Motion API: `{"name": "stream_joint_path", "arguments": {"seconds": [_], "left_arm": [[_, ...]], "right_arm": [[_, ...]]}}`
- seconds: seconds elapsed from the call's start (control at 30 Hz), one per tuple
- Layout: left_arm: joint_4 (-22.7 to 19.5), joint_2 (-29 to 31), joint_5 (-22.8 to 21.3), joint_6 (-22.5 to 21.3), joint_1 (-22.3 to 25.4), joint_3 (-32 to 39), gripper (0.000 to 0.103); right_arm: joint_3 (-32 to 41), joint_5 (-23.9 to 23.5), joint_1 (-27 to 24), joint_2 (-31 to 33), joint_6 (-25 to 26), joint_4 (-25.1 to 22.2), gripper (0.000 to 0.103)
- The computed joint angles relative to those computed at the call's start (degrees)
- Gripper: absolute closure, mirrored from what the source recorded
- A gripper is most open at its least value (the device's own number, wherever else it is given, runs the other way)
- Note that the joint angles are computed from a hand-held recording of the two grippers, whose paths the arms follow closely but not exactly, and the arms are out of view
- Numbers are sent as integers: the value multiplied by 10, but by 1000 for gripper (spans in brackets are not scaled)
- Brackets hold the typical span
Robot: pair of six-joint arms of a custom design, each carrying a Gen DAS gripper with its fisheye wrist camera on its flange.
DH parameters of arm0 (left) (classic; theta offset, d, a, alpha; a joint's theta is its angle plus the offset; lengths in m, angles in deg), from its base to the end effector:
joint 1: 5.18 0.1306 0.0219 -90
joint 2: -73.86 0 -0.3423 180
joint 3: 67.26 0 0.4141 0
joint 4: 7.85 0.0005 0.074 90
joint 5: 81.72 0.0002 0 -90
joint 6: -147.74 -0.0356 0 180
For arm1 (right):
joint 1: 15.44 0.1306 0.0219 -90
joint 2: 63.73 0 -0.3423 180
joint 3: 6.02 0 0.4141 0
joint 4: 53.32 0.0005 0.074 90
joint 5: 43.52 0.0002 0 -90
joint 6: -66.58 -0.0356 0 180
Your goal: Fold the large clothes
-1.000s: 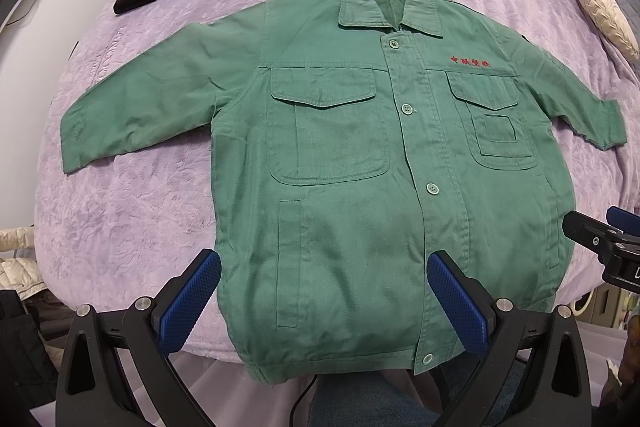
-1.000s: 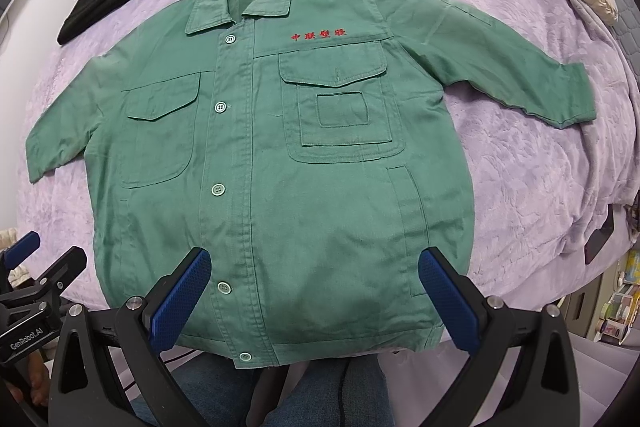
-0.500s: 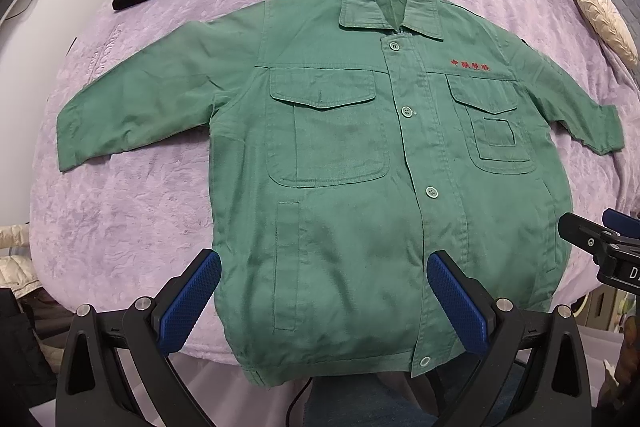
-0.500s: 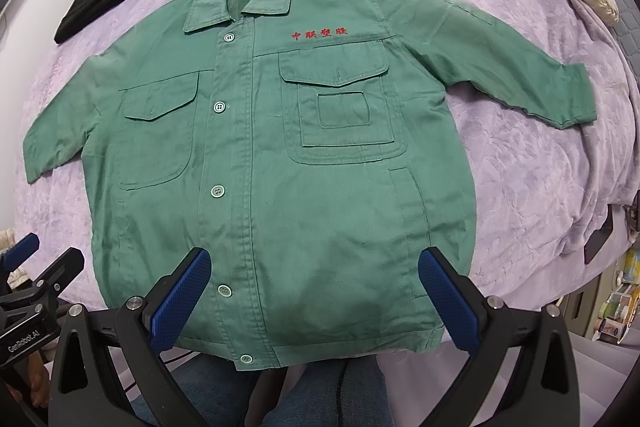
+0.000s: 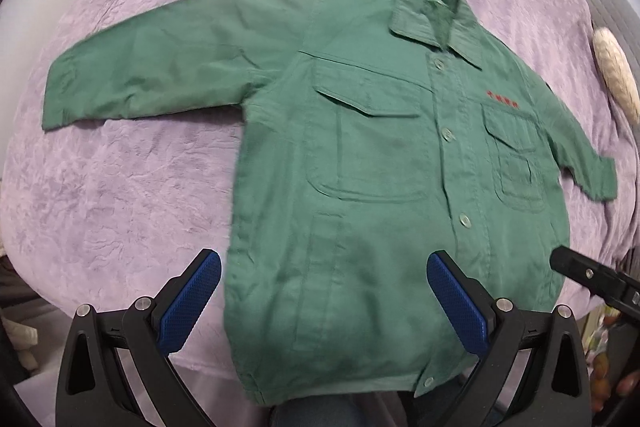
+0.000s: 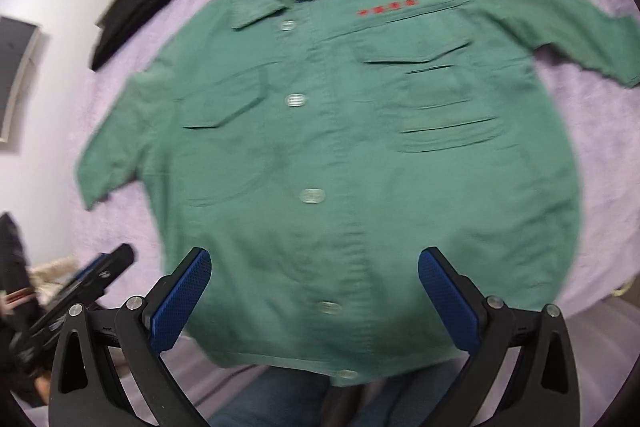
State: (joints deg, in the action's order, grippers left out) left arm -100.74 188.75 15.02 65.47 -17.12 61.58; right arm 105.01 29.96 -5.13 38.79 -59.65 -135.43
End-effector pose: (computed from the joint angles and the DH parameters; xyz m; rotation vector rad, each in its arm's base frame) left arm 0.5749 -0.1264 0.4336 0.1257 2.9609 -0.2210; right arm 0.5256 0.1054 0.4223 0.5996 2.8800 0.5597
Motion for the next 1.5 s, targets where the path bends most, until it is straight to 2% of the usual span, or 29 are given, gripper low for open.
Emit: {"name": "stream_joint_path", "arguments": {"seconds": [0.1,0.23,0.27,0.47,0.6,0.7,0.83,0.87,0.9,0.93,1.0,1.03,1.17,1.27,1.33,1.4,1.5], "left_arm": [[36,1,14,12,36,-17,0],[95,9,23,9,88,-41,0],[105,15,23,9,99,-42,0],[182,83,28,50,178,-19,0],[204,155,46,97,220,35,0],[230,185,59,118,232,65,0],[242,229,26,107,232,137,1],[245,236,16,114,233,148,13],[233,251,5,121,234,173,38],[221,263,-2,124,235,194,50],[232,259,19,128,244,191,95],[246,254,44,130,248,184,96],[276,226,10,93,235,175,96],[305,198,18,65,218,175,96],[321,182,33,49,200,181,96],[328,192,49,40,172,224,96],[343,193,80,3,121,263,96]], "right_arm": [[0,-33,24,18,-17,44,0],[50,-109,53,81,4,35,0],[61,-114,62,96,11,33,0],[109,-114,101,165,42,39,0],[125,-123,110,192,39,51,0],[126,-127,113,198,32,66,0],[127,-126,114,202,19,77,0],[123,-128,112,199,18,80,0],[120,-129,108,194,19,81,0],[114,-128,107,190,18,87,0],[97,-128,104,177,16,100,0],[89,-128,101,173,16,109,0],[63,-128,87,156,22,149,0],[44,-119,72,137,28,169,0],[25,-116,57,119,19,187,0],[4,-112,40,98,11,204,0],[-22,-94,8,69,8,214,0]]}}
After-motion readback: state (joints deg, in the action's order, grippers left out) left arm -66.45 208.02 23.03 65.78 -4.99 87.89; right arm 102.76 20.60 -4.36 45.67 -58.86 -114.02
